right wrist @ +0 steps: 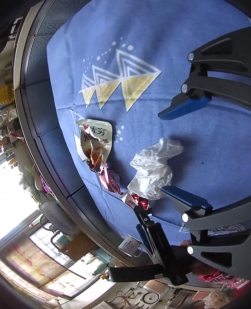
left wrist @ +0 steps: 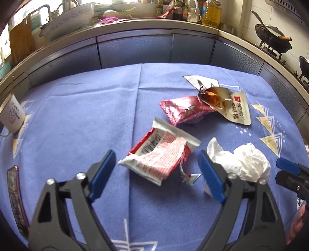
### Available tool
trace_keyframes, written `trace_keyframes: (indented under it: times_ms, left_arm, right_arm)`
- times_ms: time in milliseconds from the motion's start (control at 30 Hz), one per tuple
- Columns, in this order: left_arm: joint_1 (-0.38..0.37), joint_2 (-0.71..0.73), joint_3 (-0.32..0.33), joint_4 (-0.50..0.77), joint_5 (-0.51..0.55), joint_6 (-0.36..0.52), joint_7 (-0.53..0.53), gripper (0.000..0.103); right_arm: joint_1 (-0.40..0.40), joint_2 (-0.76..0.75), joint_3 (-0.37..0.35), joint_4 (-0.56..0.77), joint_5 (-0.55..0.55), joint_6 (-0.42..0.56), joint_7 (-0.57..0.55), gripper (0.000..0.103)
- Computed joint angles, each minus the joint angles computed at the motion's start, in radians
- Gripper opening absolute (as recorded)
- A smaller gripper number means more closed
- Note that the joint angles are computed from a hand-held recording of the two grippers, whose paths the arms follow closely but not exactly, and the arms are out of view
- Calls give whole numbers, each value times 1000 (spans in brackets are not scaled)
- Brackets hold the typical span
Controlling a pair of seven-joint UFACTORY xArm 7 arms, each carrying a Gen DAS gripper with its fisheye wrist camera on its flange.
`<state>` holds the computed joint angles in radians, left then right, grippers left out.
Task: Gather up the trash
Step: 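Grasp the red-white wrapper with the left tool while the right tool grasps the white tissue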
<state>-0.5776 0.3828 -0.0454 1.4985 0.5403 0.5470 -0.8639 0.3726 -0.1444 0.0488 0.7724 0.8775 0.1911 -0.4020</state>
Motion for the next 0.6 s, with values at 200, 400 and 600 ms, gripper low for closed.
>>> trace_keyframes:
  times_ms: [200, 400, 600]
  left_arm:
    - [13, -11, -8, -26, -47, -1, 20, 25]
    - [41, -113, -76, -145, -150, -97, 46, 16]
    - [-45, 22, -137, 96, -201, -27, 189, 16]
  right_arm:
    - [-38, 104, 42, 77, -90, 72, -25, 14]
    - [-2, -105, -11, -85, 246, 21, -300, 10]
    - [-54, -420, -141, -330, 231, -17, -272, 10]
